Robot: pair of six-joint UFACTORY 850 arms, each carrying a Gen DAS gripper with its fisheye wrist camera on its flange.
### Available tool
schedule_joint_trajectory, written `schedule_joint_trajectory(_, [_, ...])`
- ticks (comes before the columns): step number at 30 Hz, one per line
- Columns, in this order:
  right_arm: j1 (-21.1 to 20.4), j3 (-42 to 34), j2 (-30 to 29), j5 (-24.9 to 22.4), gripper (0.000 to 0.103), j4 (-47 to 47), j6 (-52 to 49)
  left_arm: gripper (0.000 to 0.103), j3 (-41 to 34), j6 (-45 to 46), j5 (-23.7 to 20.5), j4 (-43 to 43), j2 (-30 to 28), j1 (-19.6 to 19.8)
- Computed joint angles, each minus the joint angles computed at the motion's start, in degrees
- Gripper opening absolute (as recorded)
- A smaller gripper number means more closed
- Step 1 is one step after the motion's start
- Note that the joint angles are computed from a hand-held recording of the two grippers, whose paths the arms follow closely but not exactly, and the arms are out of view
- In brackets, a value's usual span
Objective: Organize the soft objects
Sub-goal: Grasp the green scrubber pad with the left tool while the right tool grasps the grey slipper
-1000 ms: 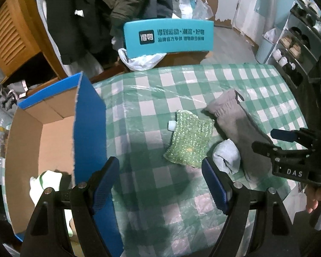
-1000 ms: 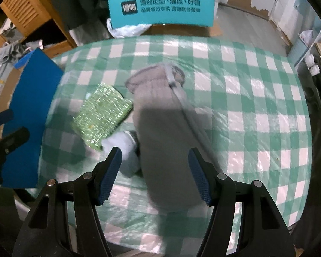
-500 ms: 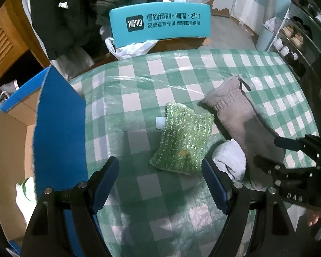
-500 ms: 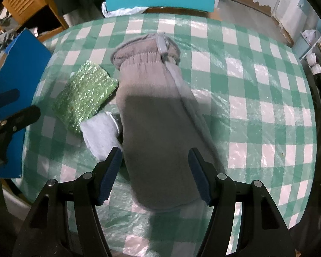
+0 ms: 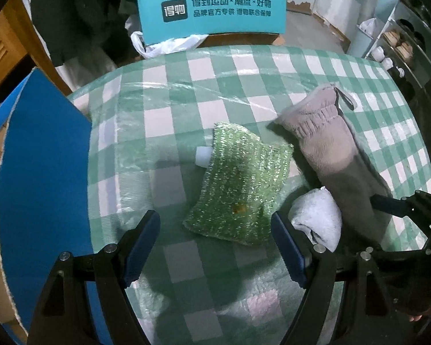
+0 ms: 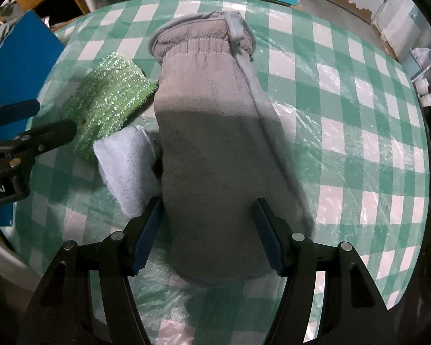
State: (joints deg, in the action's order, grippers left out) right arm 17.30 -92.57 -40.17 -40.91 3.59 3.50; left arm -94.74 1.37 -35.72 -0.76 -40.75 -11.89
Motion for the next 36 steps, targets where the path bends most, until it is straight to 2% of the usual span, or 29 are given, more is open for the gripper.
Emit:
schedule_joint_trajectory(4, [0.1,0.3,-0.2,0.1,0.065,-1.2,0.4,0.086,0.2,-0.4,0.1,0.6,-0.4,-0.5])
schedule_joint_trajectory(15, [1.6,0.8,-1.1,2.0,0.065,-6.7,5.6,0.086,-0.4,-1.1,-0.8,2.4,-2.1,-1.2])
schedule_joint_trajectory(17, [2.0,0.7,-1.2,2.1,0.059,-8.1,7.4,0.086,-0.5,-0.9,-0.7,2.1,-2.2,-1.1])
schedule_joint_trajectory(20, [1.8,0.5,-1.2,1.7,0.043,-9.4,9.3,0.083,0.0,-0.9,-0.2,2.7,-2.2,-1.3])
schedule_joint_trajectory(21, [1.2,0.1,-1.3,1.6,0.035,-9.2,9.2,0.08,0.2,-1.0,0.0,3.1,-2.1,-1.4])
schedule_joint_trajectory(24, [0.1,0.2,-0.9,1.8,0.021,-6.9,8.2,0.065,0.4,-1.7,0.8,6.1,-2.0,-1.9])
schedule_joint_trajectory(27, [-0.8,0.9,-0.1,3.2,0.018,-3.7,6.1,0.039,1.1,-0.1,1.1,4.3,-1.4,-1.9])
schedule_joint_trajectory(28, [-0.9,1.0,0.1,3.4,0.018,-3.5,5.8,0.026,0.9,0.7,0.7,3.2,-1.4,-1.7])
schedule_joint_trajectory(29, [-0.9,1.1,0.4,3.7,0.018,-3.3,5.7,0.022,0.8,1.3,0.4,2.4,-1.4,-1.6])
schedule_joint_trajectory(31, [-1.1,1.3,0.8,4.1,0.017,-2.7,5.3,0.018,1.1,1.3,0.8,2.2,-1.1,-1.5])
schedule_joint_trajectory(36, [-1.4,0.8,1.7,4.6,0.017,0.0,4.2,0.016,2.3,2.8,1.8,-0.2,0.3,-0.8])
